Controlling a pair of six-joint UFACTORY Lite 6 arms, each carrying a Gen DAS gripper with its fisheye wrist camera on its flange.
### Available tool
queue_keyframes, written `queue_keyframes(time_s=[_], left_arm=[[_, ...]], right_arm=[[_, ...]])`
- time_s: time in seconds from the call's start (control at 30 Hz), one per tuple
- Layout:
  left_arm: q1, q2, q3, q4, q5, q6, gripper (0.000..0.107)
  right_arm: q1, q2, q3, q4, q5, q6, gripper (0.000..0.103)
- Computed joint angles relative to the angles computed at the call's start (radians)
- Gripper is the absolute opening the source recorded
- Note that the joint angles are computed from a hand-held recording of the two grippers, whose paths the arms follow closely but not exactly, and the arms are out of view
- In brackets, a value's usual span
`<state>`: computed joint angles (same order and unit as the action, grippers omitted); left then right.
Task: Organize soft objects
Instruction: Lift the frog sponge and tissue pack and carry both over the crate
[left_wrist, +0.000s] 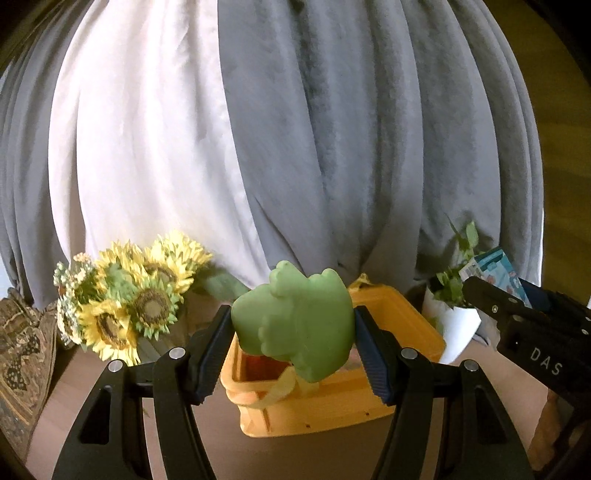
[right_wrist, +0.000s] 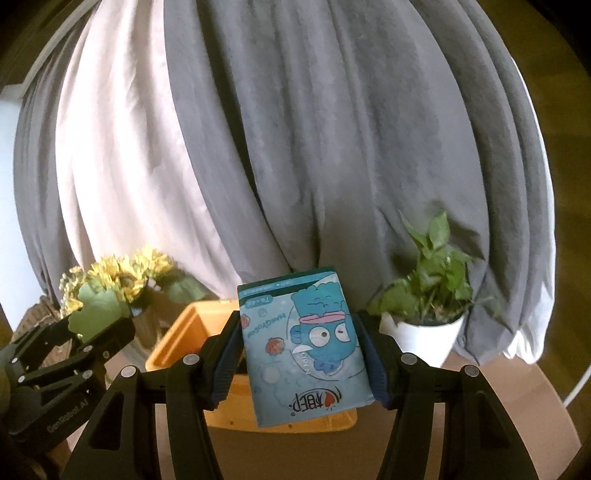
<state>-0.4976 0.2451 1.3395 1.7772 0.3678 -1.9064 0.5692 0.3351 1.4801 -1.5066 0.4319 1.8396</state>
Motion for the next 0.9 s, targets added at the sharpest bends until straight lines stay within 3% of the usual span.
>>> queue_keyframes(time_s=[0.3,0.47,0.77,0.9], left_arm=[[0.043,0.138,0.186,-0.11,-0.031,0.135,0.064],[0.067,0.243,0.315,-0.219,-0.043,0.256,0.064],[0.111,0.44,0.542,-0.471,-0.073,0.529,0.064],[0.132,0.555,0.683,-0.713,-0.083,0.78,0.064]], right_arm=[[-0.041,0.135,0.182,0.041,-0.063,-0.07,0.06],[-0.063,0.243,0.329,0.153,-0.086,-0.201,0.06],[-0.111,0.486,0.64,0.499,-0.099,-0.581,0.06],[-0.132,0.634,0.838,0.766,-0.066,-0.852,0.06]])
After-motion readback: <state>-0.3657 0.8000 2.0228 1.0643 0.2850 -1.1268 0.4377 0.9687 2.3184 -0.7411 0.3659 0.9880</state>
